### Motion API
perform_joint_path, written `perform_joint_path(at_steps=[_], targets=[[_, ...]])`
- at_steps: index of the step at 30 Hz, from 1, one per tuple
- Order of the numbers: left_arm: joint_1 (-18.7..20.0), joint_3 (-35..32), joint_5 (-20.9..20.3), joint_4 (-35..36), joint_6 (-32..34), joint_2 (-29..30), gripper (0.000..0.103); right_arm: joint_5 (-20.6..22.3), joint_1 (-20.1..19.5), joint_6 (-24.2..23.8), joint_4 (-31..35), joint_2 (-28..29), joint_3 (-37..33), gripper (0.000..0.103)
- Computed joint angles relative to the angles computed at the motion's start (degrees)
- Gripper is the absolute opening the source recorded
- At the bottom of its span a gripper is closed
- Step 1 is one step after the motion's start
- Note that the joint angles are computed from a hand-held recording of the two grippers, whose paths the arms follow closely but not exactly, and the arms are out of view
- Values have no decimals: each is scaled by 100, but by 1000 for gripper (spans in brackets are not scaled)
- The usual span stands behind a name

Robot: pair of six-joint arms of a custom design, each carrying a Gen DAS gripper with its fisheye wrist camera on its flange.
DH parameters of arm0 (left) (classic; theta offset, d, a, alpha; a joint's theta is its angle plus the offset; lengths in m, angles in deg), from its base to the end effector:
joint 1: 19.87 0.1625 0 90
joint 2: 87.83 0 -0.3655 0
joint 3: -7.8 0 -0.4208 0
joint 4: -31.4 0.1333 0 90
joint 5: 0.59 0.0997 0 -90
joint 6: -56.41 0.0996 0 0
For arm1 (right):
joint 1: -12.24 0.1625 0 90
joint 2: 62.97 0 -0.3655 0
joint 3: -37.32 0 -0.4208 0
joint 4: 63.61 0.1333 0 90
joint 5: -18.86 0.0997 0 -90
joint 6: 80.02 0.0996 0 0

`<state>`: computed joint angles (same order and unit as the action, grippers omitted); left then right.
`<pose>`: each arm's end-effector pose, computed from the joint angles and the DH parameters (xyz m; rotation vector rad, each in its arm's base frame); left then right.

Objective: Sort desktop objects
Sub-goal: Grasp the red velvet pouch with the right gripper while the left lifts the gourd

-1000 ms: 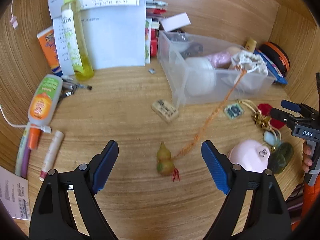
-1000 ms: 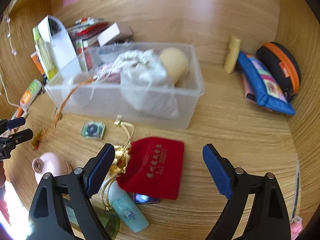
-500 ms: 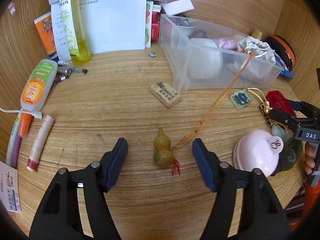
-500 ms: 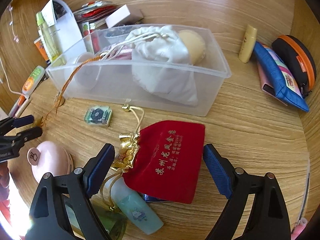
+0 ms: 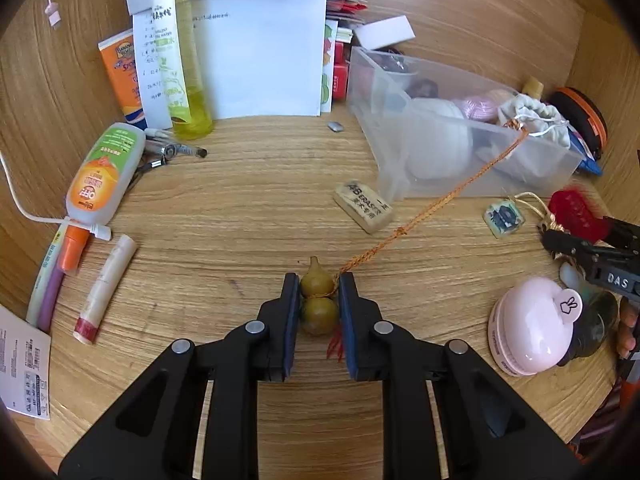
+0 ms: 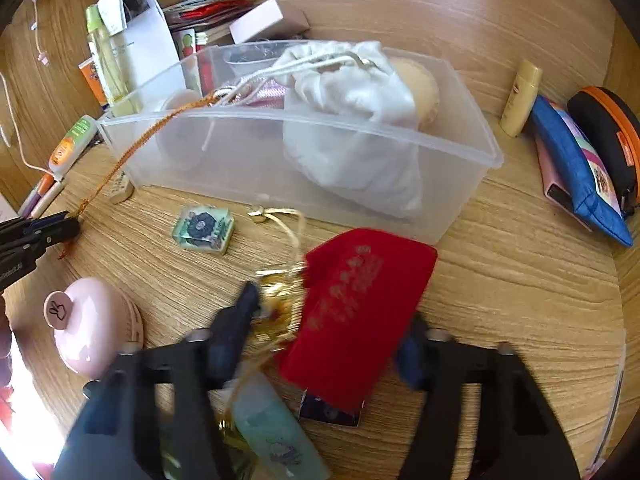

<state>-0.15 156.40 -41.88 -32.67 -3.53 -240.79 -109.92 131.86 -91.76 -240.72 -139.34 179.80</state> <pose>-0.0828 -0.2508 0.2629 0.4129 2.3184 -0.7753 0.2482 -0.2931 0.0962 0.7207 -2.3651 0.5867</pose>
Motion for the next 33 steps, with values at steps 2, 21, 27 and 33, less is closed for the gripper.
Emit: perform_joint_path(at_steps=[2,21,27,33], targets=[[-86,-16,0,41,-63,-66,19,76,-23,-20,22,-52,14,32],[-1197,-272,437,-735,-62,363,19,688,144,20,-545,-1075,367,13],[-1107,-296,624,-1562,481,804,19,831,293,-148,-543,-1302,281,13],[-876,-389,913,-2620,1190,1301,19,779,392,-430,-881,-1108,24,13]])
